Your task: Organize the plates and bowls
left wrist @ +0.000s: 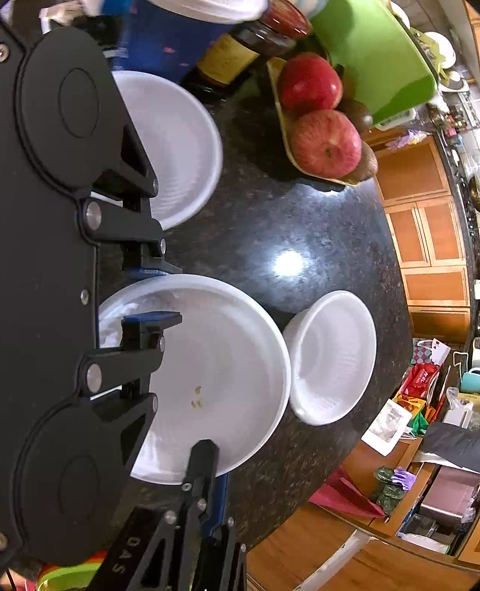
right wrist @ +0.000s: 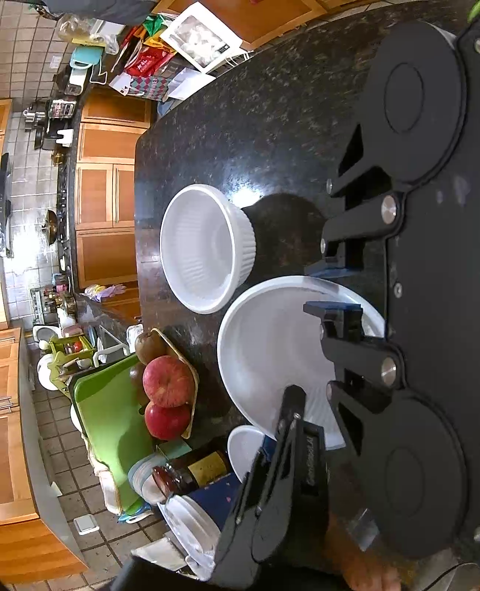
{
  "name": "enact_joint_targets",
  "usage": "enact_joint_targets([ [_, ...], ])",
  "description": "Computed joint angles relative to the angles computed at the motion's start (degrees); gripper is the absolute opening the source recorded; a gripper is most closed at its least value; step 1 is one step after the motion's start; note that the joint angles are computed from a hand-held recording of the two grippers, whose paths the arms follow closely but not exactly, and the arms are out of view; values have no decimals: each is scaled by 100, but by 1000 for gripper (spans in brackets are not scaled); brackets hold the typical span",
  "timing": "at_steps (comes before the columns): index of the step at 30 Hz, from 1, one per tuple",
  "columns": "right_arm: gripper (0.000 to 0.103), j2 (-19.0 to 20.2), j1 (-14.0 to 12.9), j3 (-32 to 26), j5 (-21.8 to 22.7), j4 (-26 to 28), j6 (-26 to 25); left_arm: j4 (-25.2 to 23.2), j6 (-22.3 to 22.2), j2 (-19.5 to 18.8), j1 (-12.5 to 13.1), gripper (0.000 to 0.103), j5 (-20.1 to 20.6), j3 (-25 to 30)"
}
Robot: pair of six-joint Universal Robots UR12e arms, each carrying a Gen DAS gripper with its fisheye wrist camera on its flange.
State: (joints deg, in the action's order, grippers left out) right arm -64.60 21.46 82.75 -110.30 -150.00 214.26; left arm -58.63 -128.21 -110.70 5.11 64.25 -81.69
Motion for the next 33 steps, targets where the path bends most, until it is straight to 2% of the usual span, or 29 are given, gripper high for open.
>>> enact_joint_targets([
  [11, 12, -248, 260, 246, 211, -38, 199, -257, 10, 432, 286, 24, 7, -423],
  [17, 12, -336, 466, 323, 239, 86, 340, -664, 204, 631, 516, 24, 25, -593],
  [25, 12, -393, 665, 389, 431, 223, 535, -885, 434, 847, 761, 24, 104, -812],
  [33, 12, -403, 706, 391, 554, 349, 928, -1128, 623, 966, 933, 24, 47, -899],
])
